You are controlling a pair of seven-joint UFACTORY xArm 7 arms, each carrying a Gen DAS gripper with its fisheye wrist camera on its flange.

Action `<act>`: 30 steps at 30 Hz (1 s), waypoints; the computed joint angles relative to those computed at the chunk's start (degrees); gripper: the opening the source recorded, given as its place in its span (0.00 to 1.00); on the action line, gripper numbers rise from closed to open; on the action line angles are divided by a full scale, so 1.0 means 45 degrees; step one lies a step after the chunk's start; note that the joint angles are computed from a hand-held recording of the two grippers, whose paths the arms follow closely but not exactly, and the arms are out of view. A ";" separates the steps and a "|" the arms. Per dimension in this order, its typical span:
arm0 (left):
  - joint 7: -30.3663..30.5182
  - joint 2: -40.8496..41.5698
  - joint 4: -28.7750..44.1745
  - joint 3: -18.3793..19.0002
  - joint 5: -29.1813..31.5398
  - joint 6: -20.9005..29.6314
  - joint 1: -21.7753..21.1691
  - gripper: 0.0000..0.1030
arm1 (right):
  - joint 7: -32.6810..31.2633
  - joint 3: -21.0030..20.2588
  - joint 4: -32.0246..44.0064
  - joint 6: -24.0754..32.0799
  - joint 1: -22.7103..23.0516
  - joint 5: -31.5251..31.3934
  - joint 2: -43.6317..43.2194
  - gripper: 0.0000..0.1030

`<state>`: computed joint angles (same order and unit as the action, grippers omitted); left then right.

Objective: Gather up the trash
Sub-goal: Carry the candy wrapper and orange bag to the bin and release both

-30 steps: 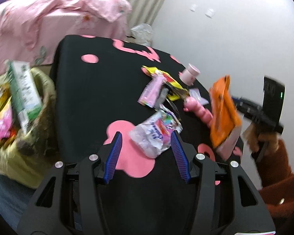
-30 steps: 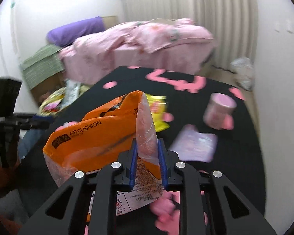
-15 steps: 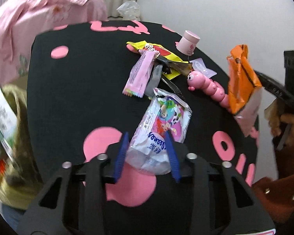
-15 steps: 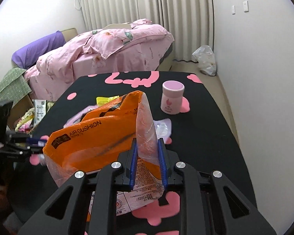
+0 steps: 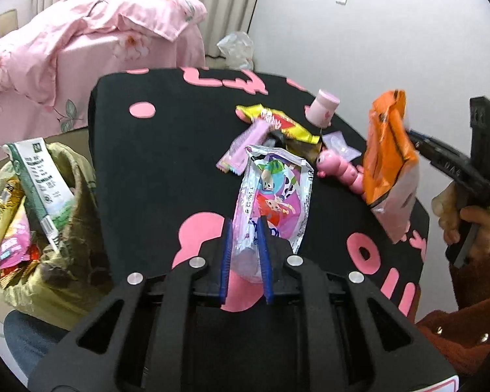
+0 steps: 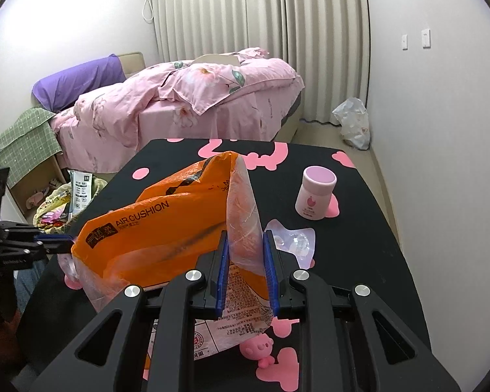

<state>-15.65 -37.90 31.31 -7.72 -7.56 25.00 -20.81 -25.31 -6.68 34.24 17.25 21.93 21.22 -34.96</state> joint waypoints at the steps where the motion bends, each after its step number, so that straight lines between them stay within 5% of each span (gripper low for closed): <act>1: 0.0011 -0.0120 -0.0027 0.0060 -0.0056 0.0006 -0.0050 0.14 | 0.0039 0.0030 0.0025 0.0009 -0.0026 -0.0018 0.0013 0.20; 9: 0.0308 -0.0601 -0.0086 0.1138 -0.1499 0.0839 -0.0593 0.14 | 0.0204 0.0198 0.0502 0.0411 0.0155 -0.0001 0.0175 0.20; 14: -0.0059 -0.1475 -0.0462 0.0888 -0.1046 0.0942 0.0554 0.14 | -0.0038 0.0535 0.1376 0.0253 0.0548 -0.0055 0.0756 0.20; 22: -0.1112 -0.3750 -0.1301 0.1093 0.0516 0.1303 0.3641 0.14 | -0.1018 0.1358 0.3810 -0.0002 0.1539 -0.0013 0.2838 0.20; 30: -0.1663 -0.5201 -0.1714 0.1825 0.1114 0.0983 0.5676 0.14 | -0.1927 0.2848 0.8451 0.0993 0.2093 0.0683 0.7179 0.20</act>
